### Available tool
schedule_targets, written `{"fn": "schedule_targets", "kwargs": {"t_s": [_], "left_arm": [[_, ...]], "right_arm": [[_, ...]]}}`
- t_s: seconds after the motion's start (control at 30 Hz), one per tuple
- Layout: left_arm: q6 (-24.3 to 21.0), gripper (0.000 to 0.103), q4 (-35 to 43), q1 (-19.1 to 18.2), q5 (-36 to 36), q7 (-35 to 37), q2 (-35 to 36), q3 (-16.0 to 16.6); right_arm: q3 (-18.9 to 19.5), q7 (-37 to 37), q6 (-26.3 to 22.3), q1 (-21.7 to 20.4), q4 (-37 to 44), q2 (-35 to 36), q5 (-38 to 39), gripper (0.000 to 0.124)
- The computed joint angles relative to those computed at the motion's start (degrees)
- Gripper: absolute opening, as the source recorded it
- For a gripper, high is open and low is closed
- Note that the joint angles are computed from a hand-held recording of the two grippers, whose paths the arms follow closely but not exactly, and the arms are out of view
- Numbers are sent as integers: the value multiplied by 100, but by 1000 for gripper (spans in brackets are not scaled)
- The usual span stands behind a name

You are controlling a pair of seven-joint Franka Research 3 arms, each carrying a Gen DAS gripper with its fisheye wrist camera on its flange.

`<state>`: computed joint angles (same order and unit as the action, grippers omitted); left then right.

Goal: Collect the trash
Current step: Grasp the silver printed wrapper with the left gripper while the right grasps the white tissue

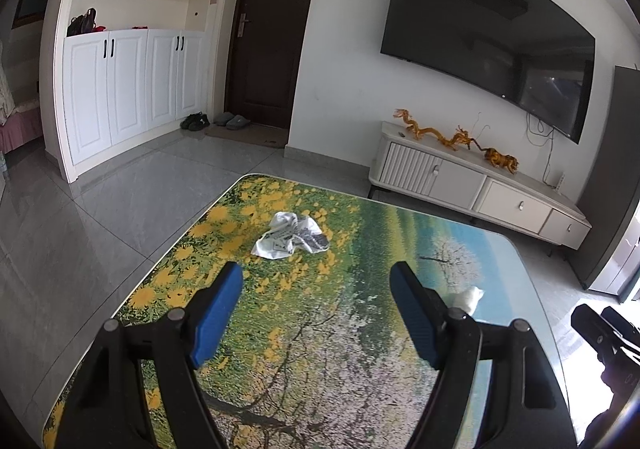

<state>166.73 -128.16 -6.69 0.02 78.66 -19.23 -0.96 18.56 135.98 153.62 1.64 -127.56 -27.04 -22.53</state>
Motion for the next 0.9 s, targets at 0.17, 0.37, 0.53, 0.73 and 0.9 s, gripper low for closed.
{"fn": "schedule_targets", "kwargs": {"t_s": [0.17,0.37,0.53,0.73,0.9], "left_arm": [[-28,75,173,-46,-212,297,345,178],[-109,81,555,-269,-1462,1560,894,622],[-214,90,1152,-194,-2447,2741,1468,681],[-934,91,2350,145,-2874,3423,2420,343],[-1418,91,3256,346,-2253,3191,3179,48]], "right_arm": [[-105,-131,71,150,243,530,70,103],[-461,-384,203,517,587,1255,286,103],[-791,-703,302,858,931,1817,589,103],[-1125,-1147,218,1179,1268,2263,1130,103],[-1254,-1265,81,1300,1463,2449,1227,91]]}}
